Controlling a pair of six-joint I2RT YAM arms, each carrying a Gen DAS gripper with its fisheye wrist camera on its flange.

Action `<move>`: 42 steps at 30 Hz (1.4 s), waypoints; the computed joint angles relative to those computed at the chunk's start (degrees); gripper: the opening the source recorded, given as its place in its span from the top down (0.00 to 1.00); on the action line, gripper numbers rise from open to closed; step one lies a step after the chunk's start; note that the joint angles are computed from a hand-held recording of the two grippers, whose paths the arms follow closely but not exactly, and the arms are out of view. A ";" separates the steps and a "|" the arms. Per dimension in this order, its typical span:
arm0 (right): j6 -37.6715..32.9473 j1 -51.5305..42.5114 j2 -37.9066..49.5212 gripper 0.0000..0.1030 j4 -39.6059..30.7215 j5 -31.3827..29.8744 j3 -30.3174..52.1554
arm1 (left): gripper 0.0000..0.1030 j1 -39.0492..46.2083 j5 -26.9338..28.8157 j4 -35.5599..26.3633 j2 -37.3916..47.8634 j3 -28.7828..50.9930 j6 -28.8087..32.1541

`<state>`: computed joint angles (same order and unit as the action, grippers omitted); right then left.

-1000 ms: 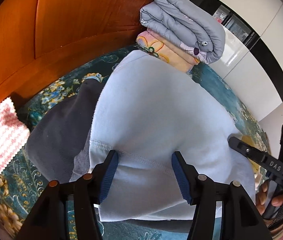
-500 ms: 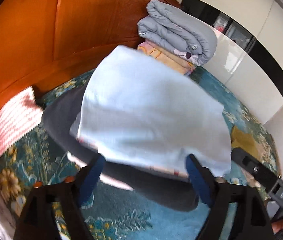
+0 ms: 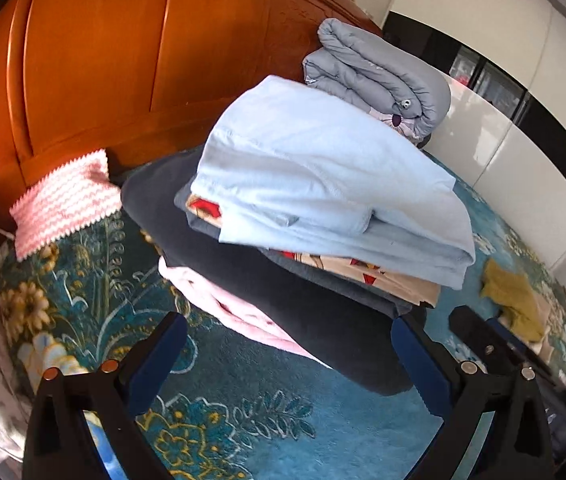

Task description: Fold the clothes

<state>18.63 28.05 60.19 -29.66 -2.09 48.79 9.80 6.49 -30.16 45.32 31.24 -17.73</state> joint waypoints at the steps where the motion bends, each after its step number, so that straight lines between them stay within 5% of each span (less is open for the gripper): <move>1: 0.35 0.29 0.04 0.06 0.75 0.51 -0.73 | 0.00 -0.51 -0.97 0.41 -0.37 -0.73 -0.67; 11: 2.88 2.86 -2.28 0.01 9.16 9.39 -9.11 | 0.00 -10.02 -16.80 8.38 -2.77 -7.33 -1.98; 19: 2.44 4.00 -3.42 0.00 13.09 12.07 -12.80 | 0.00 -7.89 -13.68 11.83 -0.40 -9.34 -2.07; 42: 1.12 5.34 -3.09 0.00 18.18 16.15 -17.31 | 0.00 -10.95 -17.94 16.10 4.09 -11.01 -3.23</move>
